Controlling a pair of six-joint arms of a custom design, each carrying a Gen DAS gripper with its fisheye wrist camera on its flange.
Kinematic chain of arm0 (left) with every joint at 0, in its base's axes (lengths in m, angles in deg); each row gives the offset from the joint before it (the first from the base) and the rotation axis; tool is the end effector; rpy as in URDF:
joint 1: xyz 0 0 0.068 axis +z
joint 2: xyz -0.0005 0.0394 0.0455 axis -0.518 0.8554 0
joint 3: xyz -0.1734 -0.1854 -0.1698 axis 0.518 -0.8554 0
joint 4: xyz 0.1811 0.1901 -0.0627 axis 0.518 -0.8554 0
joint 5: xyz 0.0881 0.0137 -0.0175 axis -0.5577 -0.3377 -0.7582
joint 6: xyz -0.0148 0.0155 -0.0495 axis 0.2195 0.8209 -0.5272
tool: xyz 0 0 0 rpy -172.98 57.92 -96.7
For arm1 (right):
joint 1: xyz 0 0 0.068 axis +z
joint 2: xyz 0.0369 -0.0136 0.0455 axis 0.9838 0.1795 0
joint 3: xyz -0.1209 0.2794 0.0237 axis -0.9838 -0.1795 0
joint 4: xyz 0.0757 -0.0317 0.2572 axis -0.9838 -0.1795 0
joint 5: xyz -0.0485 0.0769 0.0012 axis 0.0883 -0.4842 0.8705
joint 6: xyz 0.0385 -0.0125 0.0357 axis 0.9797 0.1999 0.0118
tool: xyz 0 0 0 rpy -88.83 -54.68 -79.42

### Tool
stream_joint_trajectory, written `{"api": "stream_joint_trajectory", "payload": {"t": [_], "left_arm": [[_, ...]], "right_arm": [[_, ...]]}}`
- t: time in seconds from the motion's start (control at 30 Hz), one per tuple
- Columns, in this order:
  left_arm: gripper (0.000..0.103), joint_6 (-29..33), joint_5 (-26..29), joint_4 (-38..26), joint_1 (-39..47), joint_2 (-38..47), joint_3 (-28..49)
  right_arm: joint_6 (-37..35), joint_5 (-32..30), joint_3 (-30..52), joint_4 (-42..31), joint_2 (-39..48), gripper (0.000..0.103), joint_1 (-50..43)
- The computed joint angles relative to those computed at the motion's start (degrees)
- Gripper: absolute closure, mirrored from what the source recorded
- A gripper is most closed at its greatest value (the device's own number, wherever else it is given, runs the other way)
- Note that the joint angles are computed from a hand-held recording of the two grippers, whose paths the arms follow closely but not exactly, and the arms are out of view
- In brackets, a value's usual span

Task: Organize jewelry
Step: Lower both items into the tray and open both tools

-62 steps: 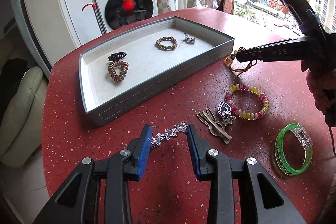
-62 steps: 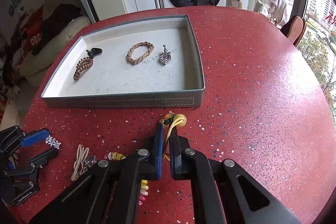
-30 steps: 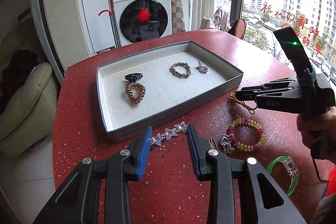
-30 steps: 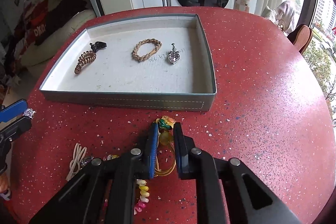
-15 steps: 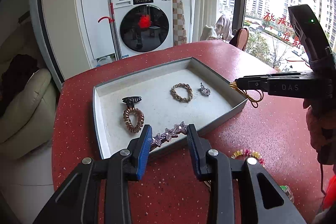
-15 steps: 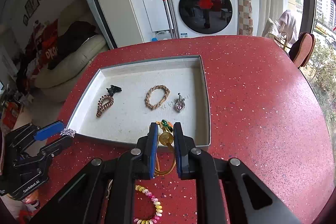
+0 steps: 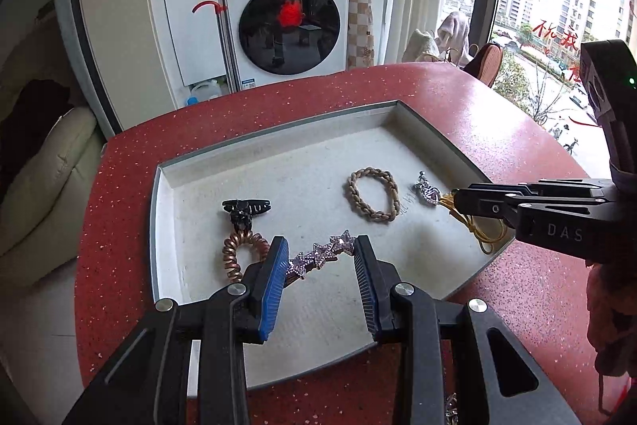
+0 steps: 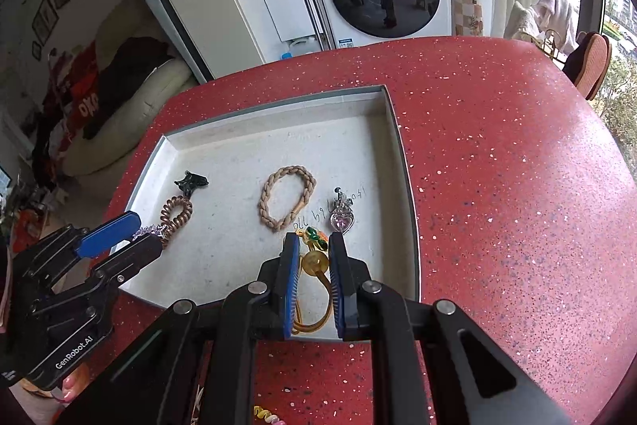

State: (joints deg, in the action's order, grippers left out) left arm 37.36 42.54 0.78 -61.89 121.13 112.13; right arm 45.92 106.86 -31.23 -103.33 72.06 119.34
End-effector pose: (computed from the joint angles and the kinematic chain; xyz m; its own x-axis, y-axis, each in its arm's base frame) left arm 0.2673 -0.1633 0.2265 -0.5834 0.4698 -0.6626 0.6370 0.7707 -0.0145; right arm 0.2006 0.1519 0.2107 -0.7663 0.3335 -0.5492 0.2094 0.9377 0.2772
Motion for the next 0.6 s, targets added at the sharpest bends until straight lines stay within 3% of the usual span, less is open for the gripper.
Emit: {"api": "stream_joint_trajectory", "payload": {"t": [0.23, 0.6], "left_arm": [[0.053, -2.62, -4.89, -0.28, -1.53, 7.39, 4.46], [0.052, -4.26, -10.47, 1.47, -3.31, 11.38, 4.90]], "right_arm": [[-0.71, -2.57, -0.58, 4.53, 5.19, 0.087, -3.95], [-2.48, 1.80, 2.70, 1.99, 9.69, 0.083, -3.58]]}}
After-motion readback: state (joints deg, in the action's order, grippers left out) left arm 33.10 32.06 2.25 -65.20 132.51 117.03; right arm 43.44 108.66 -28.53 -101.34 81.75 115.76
